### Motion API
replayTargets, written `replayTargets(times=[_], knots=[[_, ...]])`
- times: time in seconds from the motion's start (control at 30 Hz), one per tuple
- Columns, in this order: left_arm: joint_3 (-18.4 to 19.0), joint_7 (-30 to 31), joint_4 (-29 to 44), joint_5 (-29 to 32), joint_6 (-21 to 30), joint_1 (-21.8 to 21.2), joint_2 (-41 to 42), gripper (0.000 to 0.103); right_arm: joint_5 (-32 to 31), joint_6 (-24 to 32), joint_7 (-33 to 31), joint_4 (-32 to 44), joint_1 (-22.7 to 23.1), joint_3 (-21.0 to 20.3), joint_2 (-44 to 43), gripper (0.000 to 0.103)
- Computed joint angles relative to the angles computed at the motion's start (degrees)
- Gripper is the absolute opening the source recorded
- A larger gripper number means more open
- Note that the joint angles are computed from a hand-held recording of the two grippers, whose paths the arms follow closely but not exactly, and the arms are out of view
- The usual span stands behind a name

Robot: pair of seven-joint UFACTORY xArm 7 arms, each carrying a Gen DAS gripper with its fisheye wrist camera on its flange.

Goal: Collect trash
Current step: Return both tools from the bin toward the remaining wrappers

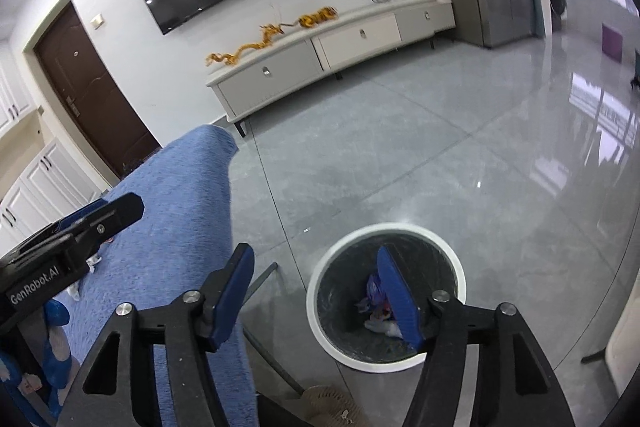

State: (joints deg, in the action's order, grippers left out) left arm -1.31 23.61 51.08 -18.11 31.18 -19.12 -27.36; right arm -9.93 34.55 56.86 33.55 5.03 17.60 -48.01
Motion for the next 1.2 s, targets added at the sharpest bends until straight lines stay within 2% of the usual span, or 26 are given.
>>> replayTargets(times=[0.27,0.47,0.9,1.2], knots=[[4.1,1.4,-3.8,0.2,-1.6,2.3,-6.8,0.076,-3.7,1.5,2.0,5.9,-1.1,4.9,2.9,0.077],[7.5,2.0,-5.5,-0.3,-1.7,4.5,-10.2,0.076,-7.0,2.9,3.1,10.7,-0.9,8.1,6.6,0.082],[15.0,4.9,-7.6,-3.1,-2.1,8.6,-13.4,0.076,-15.7,6.9,6.3,21.2,1.2,13.4,16.8,0.085],[19.8,7.0,-5.0,-5.2,-3.6,11.6,-10.8,0.076,-23.1,9.2,10.2,27.4,5.1,14.5,23.6,0.085]])
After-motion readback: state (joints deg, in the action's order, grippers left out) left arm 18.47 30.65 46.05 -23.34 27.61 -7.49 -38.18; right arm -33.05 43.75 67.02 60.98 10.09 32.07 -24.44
